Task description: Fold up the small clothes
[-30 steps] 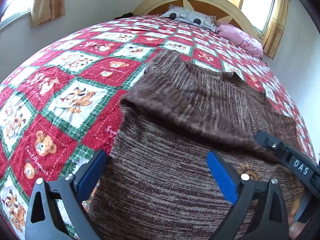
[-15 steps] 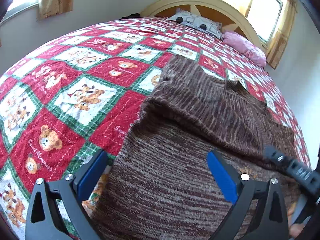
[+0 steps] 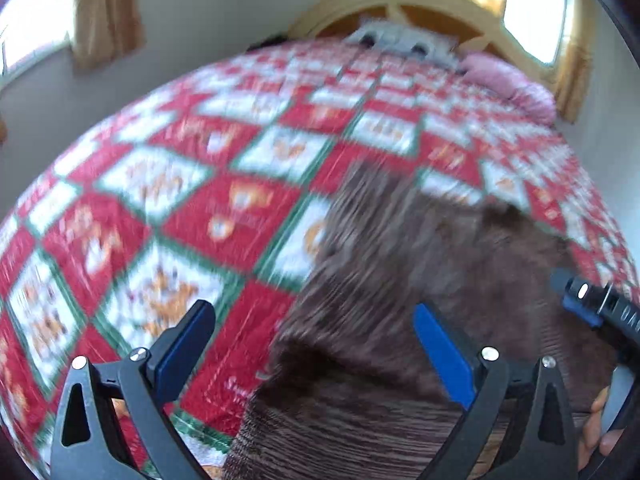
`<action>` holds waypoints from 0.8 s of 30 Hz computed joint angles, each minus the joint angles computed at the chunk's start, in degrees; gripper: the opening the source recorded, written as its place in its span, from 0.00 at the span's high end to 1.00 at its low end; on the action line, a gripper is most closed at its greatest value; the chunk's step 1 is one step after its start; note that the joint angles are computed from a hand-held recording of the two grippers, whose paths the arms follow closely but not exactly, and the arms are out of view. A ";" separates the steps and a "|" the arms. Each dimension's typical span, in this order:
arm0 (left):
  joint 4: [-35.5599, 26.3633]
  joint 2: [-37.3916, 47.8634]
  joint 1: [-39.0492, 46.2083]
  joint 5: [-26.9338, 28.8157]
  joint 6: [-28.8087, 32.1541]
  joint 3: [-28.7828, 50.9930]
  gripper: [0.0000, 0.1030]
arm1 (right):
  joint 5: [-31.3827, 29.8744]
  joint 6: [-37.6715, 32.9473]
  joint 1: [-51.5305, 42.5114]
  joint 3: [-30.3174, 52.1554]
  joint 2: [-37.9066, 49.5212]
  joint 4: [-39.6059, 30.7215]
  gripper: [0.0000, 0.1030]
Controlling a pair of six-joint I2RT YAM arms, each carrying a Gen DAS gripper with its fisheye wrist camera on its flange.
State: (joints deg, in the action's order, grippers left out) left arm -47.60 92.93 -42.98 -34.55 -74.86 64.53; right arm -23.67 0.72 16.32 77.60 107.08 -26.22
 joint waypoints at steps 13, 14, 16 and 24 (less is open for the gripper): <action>-3.50 1.67 0.07 -0.23 -9.86 -0.51 0.00 | 20.80 -9.36 8.80 -1.89 1.64 9.72 0.91; -3.98 1.97 0.05 -0.38 -9.89 -0.10 0.00 | 20.73 -9.11 8.64 -0.44 3.05 8.58 0.90; -3.30 1.75 0.07 -0.45 -9.90 -0.81 0.00 | 19.18 -7.88 7.78 1.49 3.66 6.85 0.81; -3.07 1.64 0.10 -0.48 -9.89 -0.84 0.00 | 12.68 -8.31 4.73 -16.92 -14.65 11.61 0.71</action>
State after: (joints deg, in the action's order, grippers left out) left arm -50.67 94.57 -42.88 -35.03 -84.75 63.69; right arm -10.99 -7.59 21.05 60.68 92.43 -14.60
